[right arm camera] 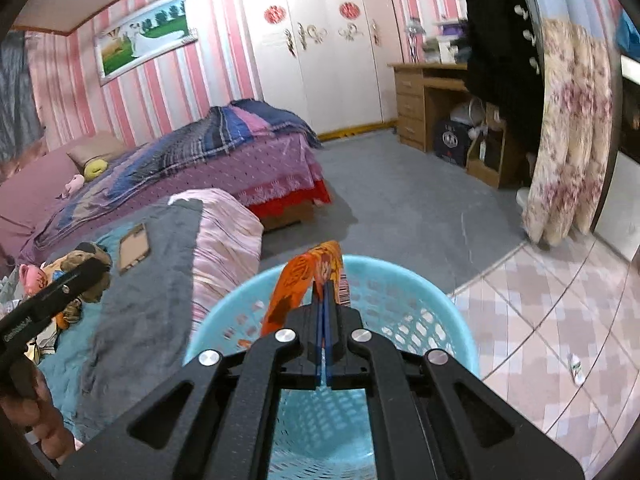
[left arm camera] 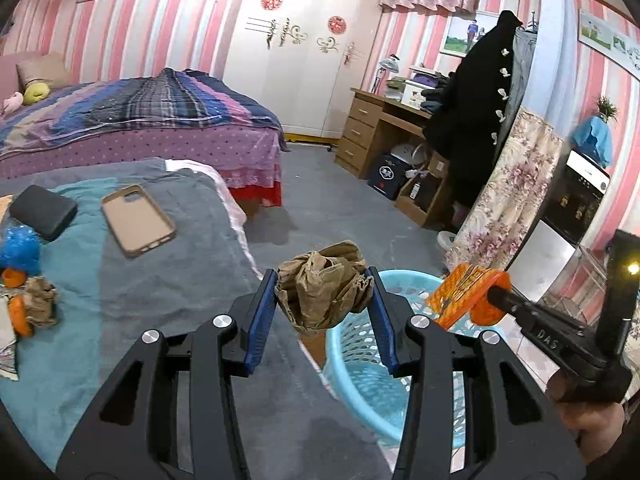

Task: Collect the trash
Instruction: 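Carry both items to the blue basket and open the right gripper to drop the bag, then open the left gripper over the blue basket to drop the brown paper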

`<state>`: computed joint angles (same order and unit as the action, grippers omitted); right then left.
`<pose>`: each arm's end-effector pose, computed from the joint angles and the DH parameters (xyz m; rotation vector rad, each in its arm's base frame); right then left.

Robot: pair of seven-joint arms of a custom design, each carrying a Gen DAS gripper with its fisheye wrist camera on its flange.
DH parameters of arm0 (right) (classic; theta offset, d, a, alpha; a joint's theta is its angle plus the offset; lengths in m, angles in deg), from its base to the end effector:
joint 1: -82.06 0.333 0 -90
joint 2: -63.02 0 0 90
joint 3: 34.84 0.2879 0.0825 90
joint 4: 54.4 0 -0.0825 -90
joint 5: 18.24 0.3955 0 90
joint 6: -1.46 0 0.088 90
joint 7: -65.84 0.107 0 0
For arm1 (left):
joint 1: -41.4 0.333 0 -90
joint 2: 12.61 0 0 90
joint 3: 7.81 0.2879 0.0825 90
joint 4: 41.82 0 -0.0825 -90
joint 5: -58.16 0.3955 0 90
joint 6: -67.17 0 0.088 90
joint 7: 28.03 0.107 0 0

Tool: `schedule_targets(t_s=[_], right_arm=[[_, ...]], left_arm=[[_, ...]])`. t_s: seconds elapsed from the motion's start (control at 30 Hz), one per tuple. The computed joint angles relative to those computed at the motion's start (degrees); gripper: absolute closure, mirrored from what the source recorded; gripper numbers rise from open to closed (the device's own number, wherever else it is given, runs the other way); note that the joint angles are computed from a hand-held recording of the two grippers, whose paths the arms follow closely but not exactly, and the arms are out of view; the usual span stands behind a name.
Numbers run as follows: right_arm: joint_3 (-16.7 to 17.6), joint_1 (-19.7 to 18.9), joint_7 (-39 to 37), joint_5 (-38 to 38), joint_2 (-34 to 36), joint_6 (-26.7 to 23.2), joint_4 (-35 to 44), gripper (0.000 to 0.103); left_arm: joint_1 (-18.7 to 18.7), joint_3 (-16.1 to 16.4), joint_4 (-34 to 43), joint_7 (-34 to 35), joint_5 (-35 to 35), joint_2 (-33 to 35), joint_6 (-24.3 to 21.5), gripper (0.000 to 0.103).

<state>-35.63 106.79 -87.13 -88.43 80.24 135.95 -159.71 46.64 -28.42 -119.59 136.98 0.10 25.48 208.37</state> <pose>0.6043 0.2538 0.3623 -0.9061 2.2146 -0.9999 0.7459 -0.1378 0.3736 -1.0383 2.3983 -1.5185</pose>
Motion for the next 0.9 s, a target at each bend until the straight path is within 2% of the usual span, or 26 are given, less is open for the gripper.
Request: schedule_targets(t_s=[0.13,0.17,0.2,0.23,0.27,0.5,0.63,0.67,0.73,0.83,0.87,0.9], right_arm=[[-0.14,-2.18,1.09,2.54,-1.35,5.56,-3.09,0.098],[-0.11,-2.34,1.18,3.11,-1.58,5.58,-3.69,0.092],[-0.09,-2.44,1.39,3.61,-1.56,5.42,-3.89,0.062],[-0.19,-2.31,2.54,3.25,-1.82,5.12,-4.29,0.024],[-0.39,-1.83,5.14,1.72,-2.27,4.36,-4.8,0.021],[0.26,-1.29,11.46,-3.39,-3.78,1.02,-5.93,0.021],[1.07,-0.77,13.73,-4.51,-5.03,-4.11,-6.63,0.021],[1.43,-0.4,13.65,-4.24,-5.48,-6.95,-6.82,0.021],[2.0,-0.29,12.71,-3.95,-5.81,-9.48,-6.94,0.021],[2.4,-0.61,13.09,-4.08,-6.91,-10.97,-8.09,0.021],[2.53,-0.79,13.39,-4.01,-7.24,-11.24,-8.51,0.021],[2.62,-1.07,13.6,-3.96,-7.54,-11.02,-8.92,0.021]], left_arm=[[-0.38,-0.23,0.43,-0.05,0.21,0.33,-0.12,0.06],[-0.45,-0.28,0.36,0.07,0.28,0.26,-0.13,0.06],[-0.56,-0.33,0.25,0.18,0.37,0.19,-0.13,0.06],[-0.63,-0.4,-0.05,0.33,0.31,0.0,0.0,0.06],[-0.73,-0.44,-0.23,0.47,0.28,-0.14,0.16,0.06],[-1.14,-0.58,-2.33,1.97,-0.33,-1.49,0.21,0.06],[-1.62,-0.42,-2.55,2.06,-0.03,-1.56,-0.77,0.06],[-1.67,-0.46,-2.64,2.21,-0.02,-1.63,-1.14,0.06],[-1.81,-0.7,-3.03,2.99,-0.24,-1.85,-1.77,0.059],[-2.25,-0.73,-3.53,3.55,0.06,-2.08,-3.66,0.058],[-2.4,-0.67,-3.66,3.61,0.19,-2.15,-4.28,0.056],[-2.34,-0.72,-3.86,3.85,0.3,-2.21,-5.64,0.041]])
